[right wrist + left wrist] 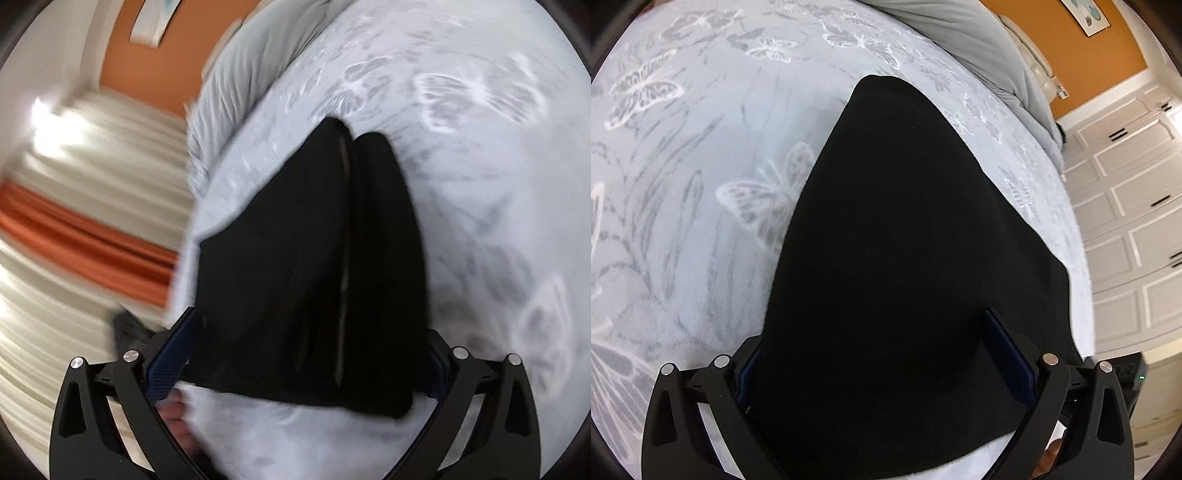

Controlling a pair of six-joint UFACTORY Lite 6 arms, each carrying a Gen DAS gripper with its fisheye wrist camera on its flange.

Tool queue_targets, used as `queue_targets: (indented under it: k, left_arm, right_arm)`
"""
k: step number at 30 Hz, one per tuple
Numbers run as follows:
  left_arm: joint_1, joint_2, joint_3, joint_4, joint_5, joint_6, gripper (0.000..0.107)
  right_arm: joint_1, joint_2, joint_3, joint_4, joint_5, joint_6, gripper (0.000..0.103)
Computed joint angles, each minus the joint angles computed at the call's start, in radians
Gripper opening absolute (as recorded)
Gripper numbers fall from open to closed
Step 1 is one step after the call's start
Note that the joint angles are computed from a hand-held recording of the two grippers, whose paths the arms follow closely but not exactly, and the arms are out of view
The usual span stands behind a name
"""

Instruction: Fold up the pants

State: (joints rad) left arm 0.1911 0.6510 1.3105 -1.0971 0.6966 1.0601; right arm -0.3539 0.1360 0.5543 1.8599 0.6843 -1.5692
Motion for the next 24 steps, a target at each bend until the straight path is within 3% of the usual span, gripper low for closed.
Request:
queue_targets:
  k: [1,3,4,5,9,11,13,14,17,19,21,22,24]
  left_arm:
    - [-0.019,-0.004,-0.004,0.0,-0.029,-0.005,0.098]
    - [-0.064,-0.021,-0.017,0.023,-0.1,-0.004,0.097]
    - [-0.077,-0.03,-0.025,0.019,-0.114,0.008,0.091]
    - [-0.084,-0.05,-0.043,0.005,-0.113,0.037,0.078]
    - [-0.045,-0.234,-0.178,0.043,-0.05,0.08,0.031]
    - [0.008,-0.33,-0.245,0.092,0.052,0.082,0.028]
    - [0.047,-0.388,-0.329,0.133,0.083,0.096,0.03]
    - [0.049,-0.393,-0.363,0.131,0.057,0.113,0.036]
    - [0.003,-0.419,-0.456,0.061,-0.107,0.172,0.055]
    - [-0.034,-0.465,-0.491,0.031,-0.183,0.213,0.063]
    - [-0.055,-0.485,-0.512,-0.018,-0.26,0.257,0.084]
    - [-0.042,-0.46,-0.492,-0.027,-0.236,0.26,0.085]
    - [0.01,-0.295,-0.355,0.01,-0.065,0.158,0.087]
  right_arm:
    - [0.046,-0.021,-0.005,0.051,-0.075,-0.04,0.083]
    - [0.06,-0.041,-0.018,0.084,-0.105,-0.055,0.052]
    - [0.025,-0.057,-0.033,0.048,-0.058,-0.011,0.045]
    - [0.003,-0.099,-0.061,0.021,-0.04,0.025,0.038]
    - [-0.036,-0.497,-0.261,-0.202,-0.031,0.269,0.035]
    - [-0.122,-0.678,-0.362,-0.392,0.035,0.401,0.035]
    - [-0.268,-0.705,-0.444,-0.468,0.128,0.388,0.037]
    - [-0.311,-0.656,-0.466,-0.445,0.142,0.331,0.039]
    - [-0.464,-0.415,-0.471,-0.364,0.271,0.134,0.043]
    - [-0.423,-0.433,-0.468,-0.337,0.248,0.115,0.047]
    - [-0.38,-0.462,-0.487,-0.296,0.216,0.104,0.05]
    - [-0.375,-0.465,-0.491,-0.286,0.214,0.095,0.05]
    - [-0.358,-0.445,-0.492,-0.247,0.217,0.071,0.051]
